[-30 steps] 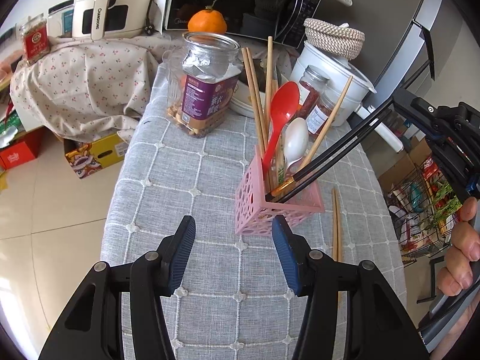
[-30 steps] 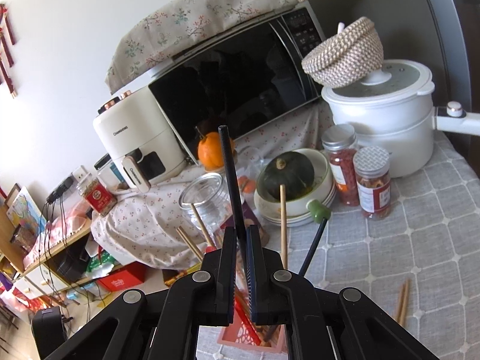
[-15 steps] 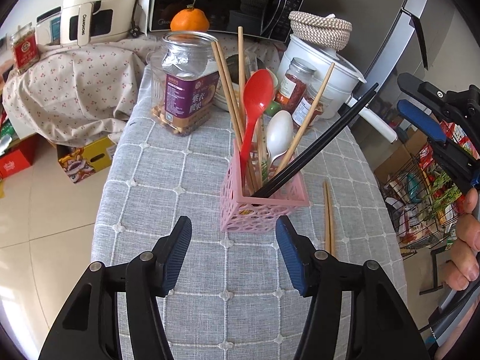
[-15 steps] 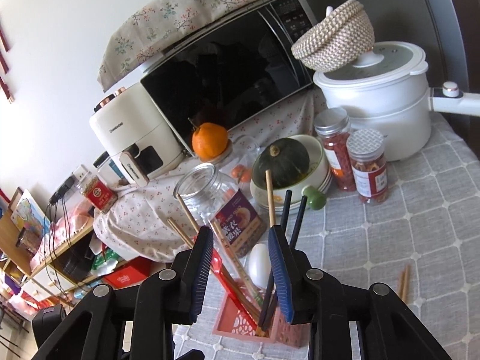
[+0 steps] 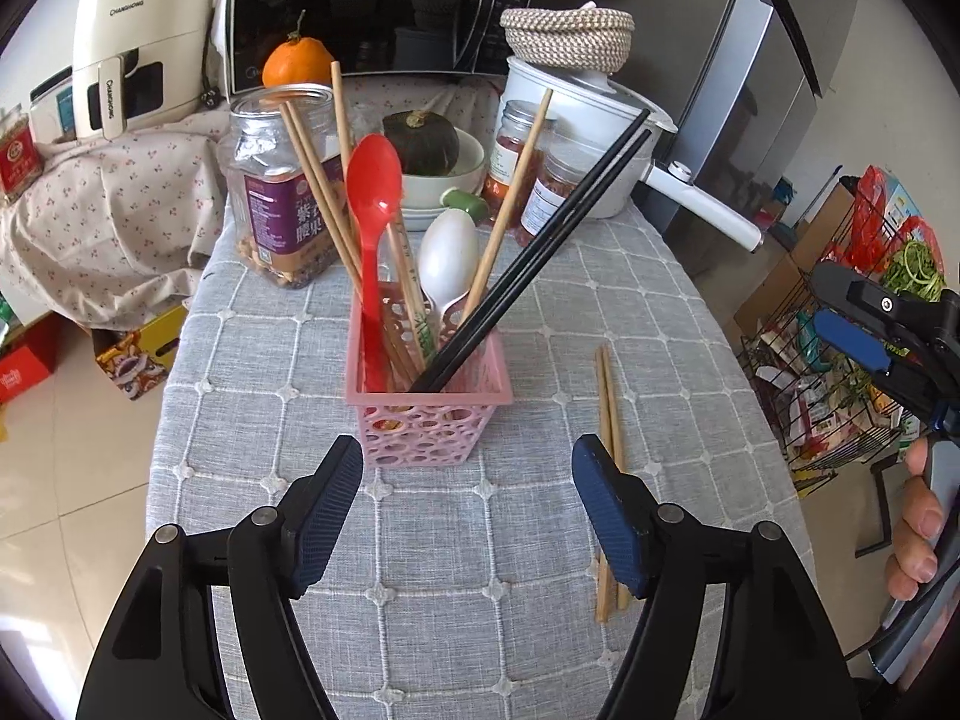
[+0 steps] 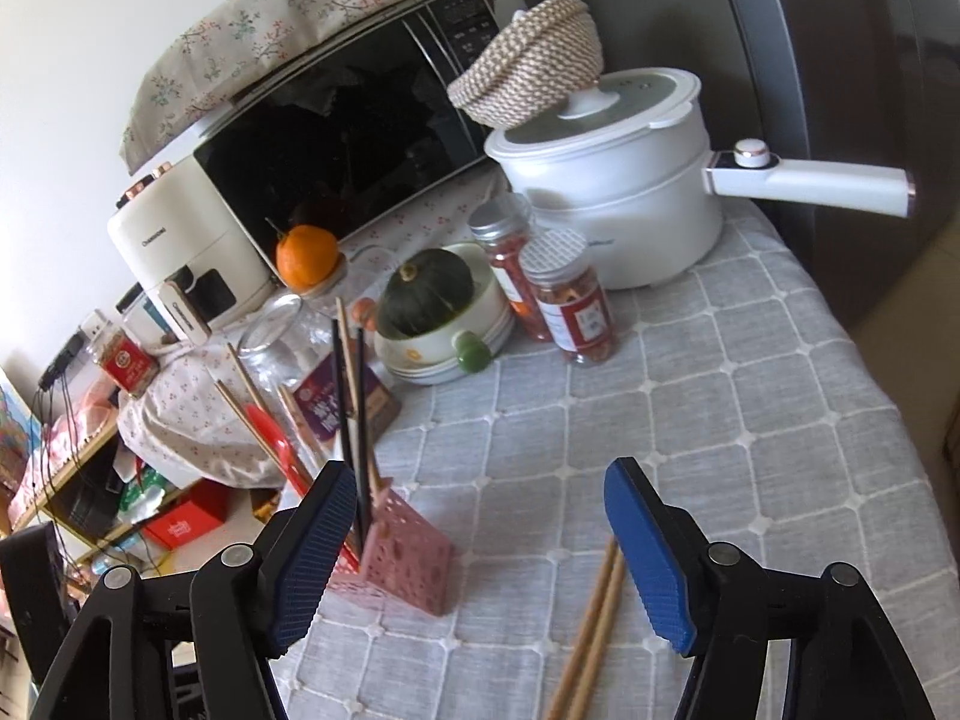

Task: Organize utensils
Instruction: 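Grasp the last wooden chopstick pair with the left tool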

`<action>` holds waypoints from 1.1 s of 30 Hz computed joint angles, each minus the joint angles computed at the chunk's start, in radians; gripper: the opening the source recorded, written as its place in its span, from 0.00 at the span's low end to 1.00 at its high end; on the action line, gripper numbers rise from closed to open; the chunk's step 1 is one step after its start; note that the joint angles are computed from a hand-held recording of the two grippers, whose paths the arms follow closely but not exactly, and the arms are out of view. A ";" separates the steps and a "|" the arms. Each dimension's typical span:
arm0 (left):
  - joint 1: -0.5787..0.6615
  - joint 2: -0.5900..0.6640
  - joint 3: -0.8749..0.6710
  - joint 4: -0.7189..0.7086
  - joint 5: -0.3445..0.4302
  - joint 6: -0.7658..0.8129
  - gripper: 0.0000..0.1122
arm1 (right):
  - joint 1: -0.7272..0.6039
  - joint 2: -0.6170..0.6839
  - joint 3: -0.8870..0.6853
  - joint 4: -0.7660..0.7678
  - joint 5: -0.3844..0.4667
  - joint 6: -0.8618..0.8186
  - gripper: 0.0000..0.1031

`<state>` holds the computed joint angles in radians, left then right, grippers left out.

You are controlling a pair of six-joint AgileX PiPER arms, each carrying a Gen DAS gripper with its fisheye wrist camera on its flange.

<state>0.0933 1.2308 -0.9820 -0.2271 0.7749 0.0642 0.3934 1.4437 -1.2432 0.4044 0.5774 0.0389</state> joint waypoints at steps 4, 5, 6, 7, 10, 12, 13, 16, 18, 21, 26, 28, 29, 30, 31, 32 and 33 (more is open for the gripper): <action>-0.107 0.028 -0.001 0.084 -0.019 -0.094 0.67 | -0.045 -0.016 0.039 -0.037 0.025 -0.002 0.74; -0.135 0.039 -0.004 0.108 -0.021 -0.121 0.67 | -0.046 -0.020 0.047 -0.073 0.025 0.015 0.75; -0.164 0.050 -0.005 0.134 -0.025 -0.150 0.67 | -0.046 -0.029 0.063 -0.113 0.021 0.032 0.75; -0.192 0.061 -0.006 0.160 -0.029 -0.179 0.67 | -0.044 -0.031 0.070 -0.158 0.020 0.051 0.76; -0.270 0.099 -0.010 0.233 -0.040 -0.262 0.67 | -0.047 -0.033 0.086 -0.239 0.031 0.072 0.76; -0.319 0.128 -0.015 0.279 -0.043 -0.312 0.67 | -0.069 -0.029 0.096 -0.218 0.048 0.029 0.78; -0.336 0.144 -0.020 0.295 -0.045 -0.328 0.67 | -0.079 -0.025 0.099 -0.209 0.059 0.010 0.78; -0.368 0.197 -0.045 0.310 -0.039 -0.352 0.67 | -0.097 -0.006 0.107 -0.210 0.088 -0.026 0.78; -0.368 0.240 -0.074 0.266 -0.033 -0.332 0.67 | -0.105 0.013 0.107 -0.214 0.107 -0.040 0.78; -0.369 0.323 -0.134 0.246 -0.012 -0.344 0.66 | -0.120 0.037 0.104 -0.201 0.141 -0.069 0.78; -0.388 0.448 -0.235 0.302 0.001 -0.400 0.33 | -0.122 0.062 0.099 -0.216 0.161 -0.096 0.78; -0.376 0.494 -0.278 0.257 0.001 -0.364 0.27 | -0.129 0.069 0.095 -0.213 0.167 -0.104 0.78; -0.377 0.520 -0.303 0.252 0.002 -0.362 0.25 | -0.136 0.072 0.094 -0.204 0.171 -0.110 0.78; -0.381 0.543 -0.327 0.257 0.003 -0.367 0.24 | -0.144 0.077 0.092 -0.195 0.175 -0.113 0.78; -0.384 0.566 -0.351 0.265 0.006 -0.372 0.21 | -0.153 0.082 0.089 -0.184 0.182 -0.115 0.78; -0.385 0.587 -0.375 0.265 0.012 -0.373 0.18 | -0.164 0.086 0.086 -0.169 0.190 -0.121 0.78; -0.387 0.609 -0.398 0.265 0.017 -0.373 0.17 | -0.174 0.089 0.084 -0.155 0.196 -0.126 0.78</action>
<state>-0.2937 1.8401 -1.3796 0.0382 0.7921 -0.3086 0.2195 1.5331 -1.1590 0.2495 0.7737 -0.0871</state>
